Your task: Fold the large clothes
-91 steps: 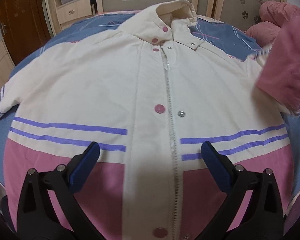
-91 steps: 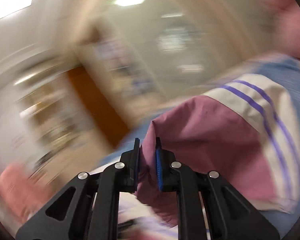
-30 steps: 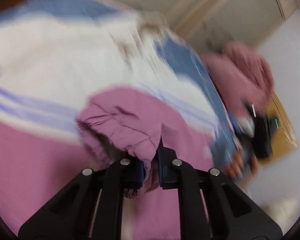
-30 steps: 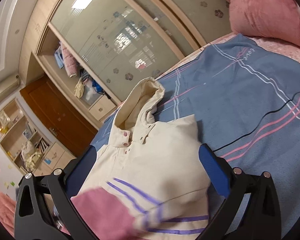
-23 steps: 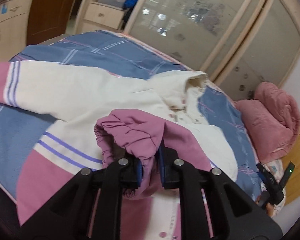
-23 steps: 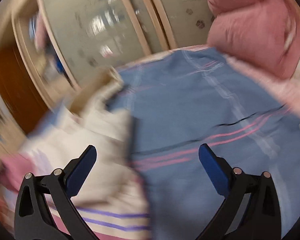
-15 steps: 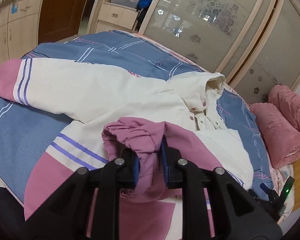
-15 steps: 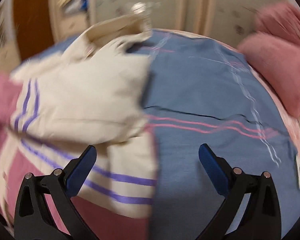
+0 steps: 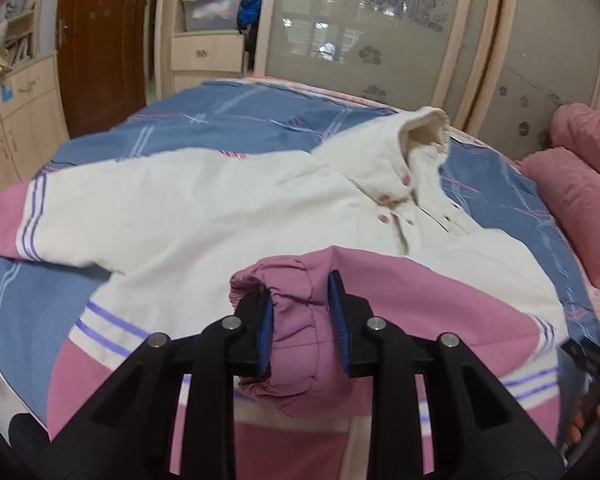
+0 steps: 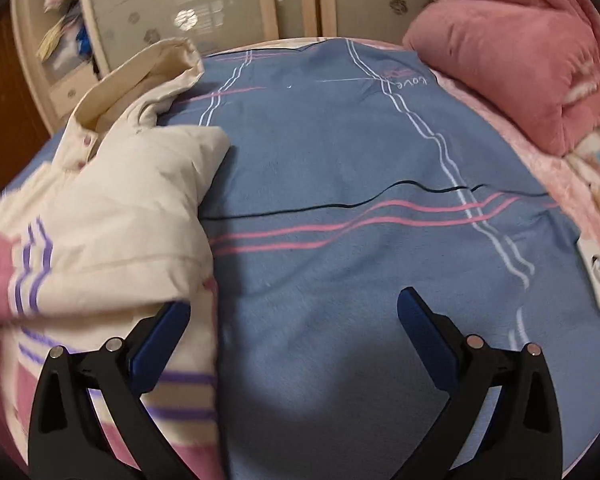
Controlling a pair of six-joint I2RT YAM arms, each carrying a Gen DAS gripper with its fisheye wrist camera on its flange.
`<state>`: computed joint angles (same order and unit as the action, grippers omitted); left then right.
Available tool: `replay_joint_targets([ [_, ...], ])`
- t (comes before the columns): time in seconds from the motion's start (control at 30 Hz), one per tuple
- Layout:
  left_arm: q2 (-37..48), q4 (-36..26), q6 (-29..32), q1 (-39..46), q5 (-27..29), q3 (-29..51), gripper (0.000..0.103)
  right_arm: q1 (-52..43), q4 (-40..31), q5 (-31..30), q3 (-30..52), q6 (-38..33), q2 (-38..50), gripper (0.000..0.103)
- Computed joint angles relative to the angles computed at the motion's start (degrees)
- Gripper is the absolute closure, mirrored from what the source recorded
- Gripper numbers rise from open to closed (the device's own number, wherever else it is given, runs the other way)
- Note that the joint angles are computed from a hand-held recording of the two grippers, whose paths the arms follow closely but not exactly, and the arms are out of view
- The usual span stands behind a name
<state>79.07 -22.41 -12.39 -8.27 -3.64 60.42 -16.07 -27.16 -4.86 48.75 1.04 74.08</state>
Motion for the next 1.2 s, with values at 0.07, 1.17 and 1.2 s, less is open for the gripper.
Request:
replay_joint_targets([
  [0.07,1.22,-0.29,-0.37,-0.46,-5.47,1.29,0.066,-0.36,-0.25,5.79,-0.10,-0.05,-0.27,0.001],
  [1.17,24.49,-12.34,0.04,-1.46,1.15,21.70,0.058,16.02,10.93,-9.55,6.76,15.36,8.20,0.036],
  [1.2,20.34,-9.92,0.64,-1.61,1.46,18.16,0.053,16.22,11.64,-8.67,6.00,15.25,6.77,0.036],
])
